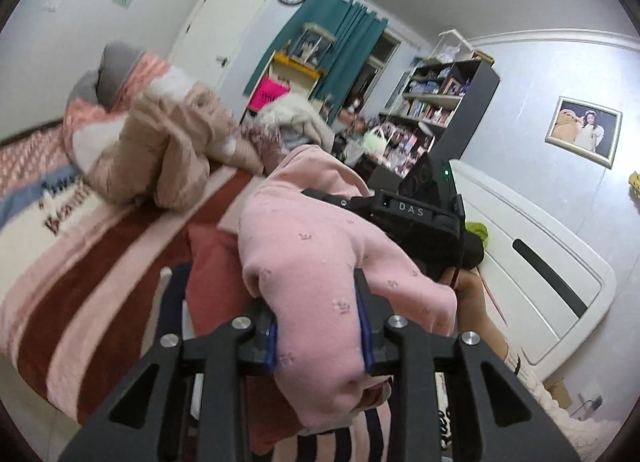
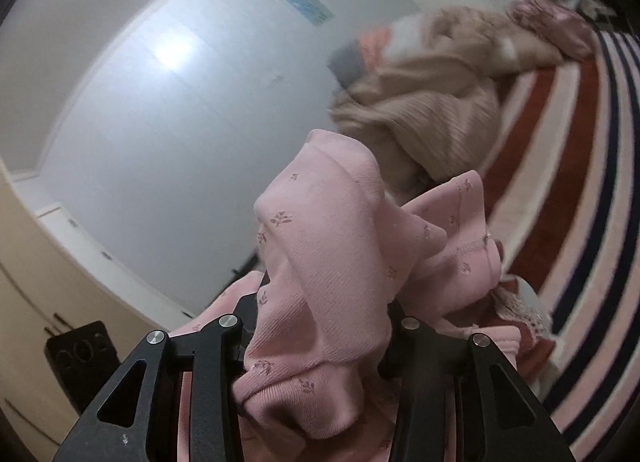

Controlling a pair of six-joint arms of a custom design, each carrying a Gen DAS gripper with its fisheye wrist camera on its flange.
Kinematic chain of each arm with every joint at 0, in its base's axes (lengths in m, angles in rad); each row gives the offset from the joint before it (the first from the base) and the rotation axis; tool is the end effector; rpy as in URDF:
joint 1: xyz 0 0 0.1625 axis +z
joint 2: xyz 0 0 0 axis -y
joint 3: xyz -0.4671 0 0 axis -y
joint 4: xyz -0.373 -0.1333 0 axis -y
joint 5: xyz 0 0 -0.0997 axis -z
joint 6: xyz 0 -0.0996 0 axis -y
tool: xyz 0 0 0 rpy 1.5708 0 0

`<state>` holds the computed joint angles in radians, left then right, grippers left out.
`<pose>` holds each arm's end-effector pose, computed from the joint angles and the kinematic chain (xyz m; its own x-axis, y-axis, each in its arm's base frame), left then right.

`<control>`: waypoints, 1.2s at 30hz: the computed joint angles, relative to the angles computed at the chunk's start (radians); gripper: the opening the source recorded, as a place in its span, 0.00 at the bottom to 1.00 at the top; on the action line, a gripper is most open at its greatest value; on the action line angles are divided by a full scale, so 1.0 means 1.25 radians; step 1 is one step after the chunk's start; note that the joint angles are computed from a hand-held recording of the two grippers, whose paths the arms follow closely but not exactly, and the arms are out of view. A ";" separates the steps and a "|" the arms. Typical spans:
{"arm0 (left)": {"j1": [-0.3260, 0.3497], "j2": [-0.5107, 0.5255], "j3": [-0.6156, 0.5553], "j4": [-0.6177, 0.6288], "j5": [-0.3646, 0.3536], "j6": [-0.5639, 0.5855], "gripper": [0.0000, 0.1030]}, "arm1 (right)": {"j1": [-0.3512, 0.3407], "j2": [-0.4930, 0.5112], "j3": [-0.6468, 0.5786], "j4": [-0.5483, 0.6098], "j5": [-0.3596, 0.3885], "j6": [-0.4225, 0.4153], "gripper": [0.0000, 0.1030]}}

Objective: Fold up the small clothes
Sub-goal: 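Carry the folded shirt with both tools and lay it on the clothes pile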

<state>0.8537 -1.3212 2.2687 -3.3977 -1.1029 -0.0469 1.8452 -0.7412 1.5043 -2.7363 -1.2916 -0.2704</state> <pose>-0.1714 -0.4677 0.3324 -0.9197 0.3018 -0.2511 0.3763 0.4953 -0.7830 0.3562 -0.6720 0.1710 -0.7969 -0.5877 -0.1397 -0.4796 0.7562 -0.4451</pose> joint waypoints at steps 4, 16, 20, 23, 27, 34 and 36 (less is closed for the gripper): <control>0.024 0.004 -0.017 0.050 0.003 -0.038 0.30 | 0.018 0.005 -0.018 0.043 -0.056 -0.004 0.37; -0.010 -0.007 0.014 -0.017 0.019 -0.036 0.72 | 0.032 -0.050 0.014 0.096 -0.187 -0.042 0.77; -0.028 -0.002 0.016 -0.010 0.037 -0.026 0.73 | 0.026 -0.074 0.023 0.099 -0.199 -0.039 0.77; -0.040 0.009 0.017 -0.001 0.048 -0.018 0.74 | 0.025 -0.087 0.037 0.097 -0.208 -0.042 0.77; -0.067 0.008 0.042 0.000 0.042 0.024 0.77 | 0.023 -0.089 0.046 0.096 -0.210 -0.051 0.77; -0.139 0.034 0.119 0.058 0.208 0.050 0.83 | 0.017 -0.092 0.058 0.087 -0.198 -0.057 0.77; -0.116 0.061 0.131 0.033 0.225 0.037 0.83 | 0.016 -0.092 0.059 0.087 -0.198 -0.060 0.77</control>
<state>0.7084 -1.2444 2.4324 -3.3563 -0.8218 -0.0005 1.8649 -0.8561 1.5783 -2.6271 -1.5392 -0.3456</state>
